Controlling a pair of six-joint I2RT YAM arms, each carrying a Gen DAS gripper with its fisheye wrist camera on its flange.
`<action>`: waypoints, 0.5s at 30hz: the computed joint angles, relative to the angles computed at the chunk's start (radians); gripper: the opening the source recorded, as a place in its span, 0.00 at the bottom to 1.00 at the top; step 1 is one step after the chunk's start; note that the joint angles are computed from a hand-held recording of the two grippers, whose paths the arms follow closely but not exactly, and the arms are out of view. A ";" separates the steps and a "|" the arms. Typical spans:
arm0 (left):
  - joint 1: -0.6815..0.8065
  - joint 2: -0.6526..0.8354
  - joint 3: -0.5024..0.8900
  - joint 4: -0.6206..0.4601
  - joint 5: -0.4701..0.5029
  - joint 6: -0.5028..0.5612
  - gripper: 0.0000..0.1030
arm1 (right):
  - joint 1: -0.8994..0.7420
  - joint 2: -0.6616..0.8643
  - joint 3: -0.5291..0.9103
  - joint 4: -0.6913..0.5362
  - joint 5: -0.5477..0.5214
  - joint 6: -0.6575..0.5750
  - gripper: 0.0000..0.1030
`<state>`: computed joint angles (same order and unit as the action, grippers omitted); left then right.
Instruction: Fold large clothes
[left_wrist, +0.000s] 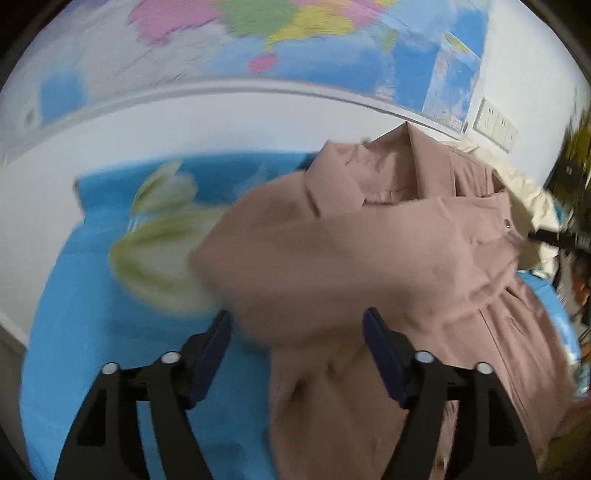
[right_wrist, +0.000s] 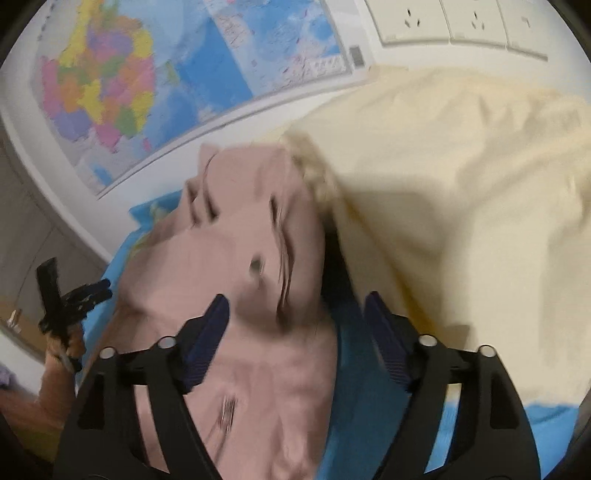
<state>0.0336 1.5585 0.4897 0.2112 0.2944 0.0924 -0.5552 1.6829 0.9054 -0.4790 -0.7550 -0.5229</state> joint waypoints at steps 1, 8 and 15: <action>0.022 -0.013 -0.021 -0.012 0.019 0.003 0.71 | -0.010 -0.001 -0.013 -0.016 0.006 -0.027 0.74; 0.190 -0.099 -0.206 -0.102 0.246 0.069 0.71 | -0.190 0.055 -0.132 -0.214 0.019 -0.345 0.74; 0.179 -0.356 -0.380 -0.240 0.353 0.117 0.79 | -0.398 0.057 -0.190 -0.422 0.014 -0.647 0.78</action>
<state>0.2130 1.2023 0.1093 -0.0289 0.6471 0.2098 -0.9536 1.7396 0.7156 -0.9011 -0.7408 -1.1700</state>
